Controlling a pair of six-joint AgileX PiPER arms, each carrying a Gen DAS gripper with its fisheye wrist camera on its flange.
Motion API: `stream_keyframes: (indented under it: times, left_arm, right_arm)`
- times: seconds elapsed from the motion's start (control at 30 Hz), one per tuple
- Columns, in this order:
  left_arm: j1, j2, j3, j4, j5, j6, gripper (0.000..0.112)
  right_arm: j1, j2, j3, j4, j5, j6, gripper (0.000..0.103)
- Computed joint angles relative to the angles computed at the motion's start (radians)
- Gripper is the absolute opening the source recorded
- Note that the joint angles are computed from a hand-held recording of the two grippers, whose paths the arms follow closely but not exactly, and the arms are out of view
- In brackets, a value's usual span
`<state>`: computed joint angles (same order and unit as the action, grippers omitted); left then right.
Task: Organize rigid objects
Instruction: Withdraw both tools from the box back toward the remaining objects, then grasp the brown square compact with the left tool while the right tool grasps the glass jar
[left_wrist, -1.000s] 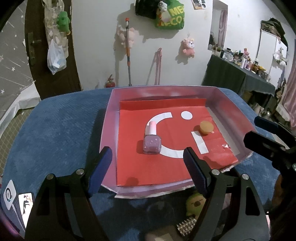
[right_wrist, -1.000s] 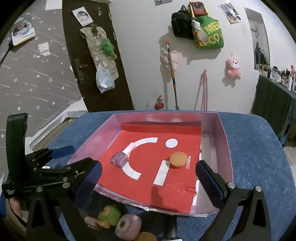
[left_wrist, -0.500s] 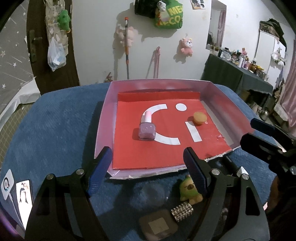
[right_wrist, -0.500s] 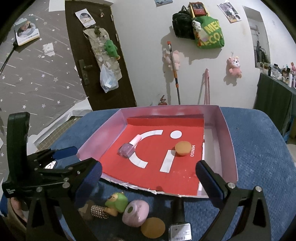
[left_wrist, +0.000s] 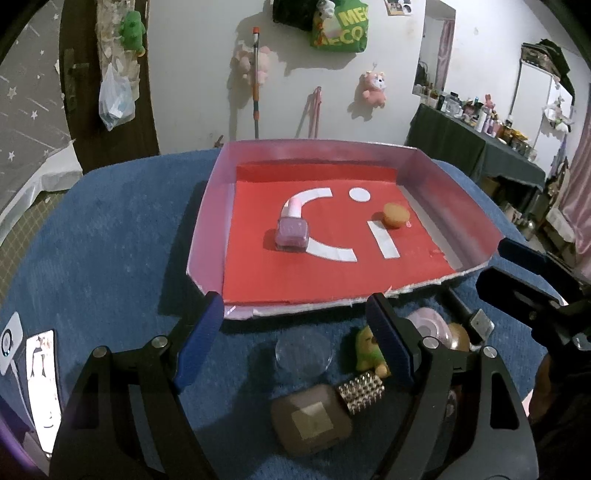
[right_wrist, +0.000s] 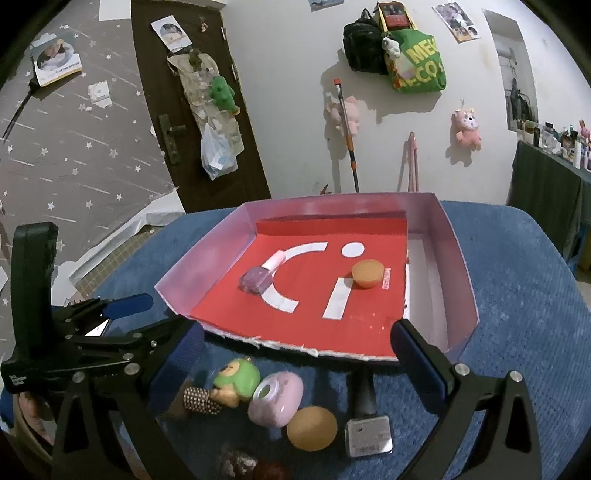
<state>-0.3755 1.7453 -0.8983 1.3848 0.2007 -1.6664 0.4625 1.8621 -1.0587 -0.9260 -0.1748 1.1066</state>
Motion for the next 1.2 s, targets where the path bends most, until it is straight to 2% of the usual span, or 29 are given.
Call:
stream_keyframes:
  times: [0.3, 0.4, 0.67, 1.2]
  left_arm:
    - [-0.012, -0.015, 0.056, 0.126, -0.001, -0.145, 0.079]
    - [-0.022, -0.019, 0.078, 0.183, 0.005, -0.212, 0.079]
    - [-0.047, -0.022, 0.107, 0.206, 0.019, -0.261, 0.079]
    - [-0.082, -0.011, 0.136, 0.193, 0.026, -0.282, 0.079]
  right_arm:
    - [0.029, -0.010, 0.057, 0.244, -0.005, -0.230, 0.103]
    - [0.029, -0.011, 0.063, 0.254, -0.008, -0.239, 0.103]
    - [0.042, -0.012, 0.133, 0.402, -0.044, -0.381, 0.103]
    - [0.060, -0.004, 0.199, 0.412, -0.065, -0.378, 0.103]
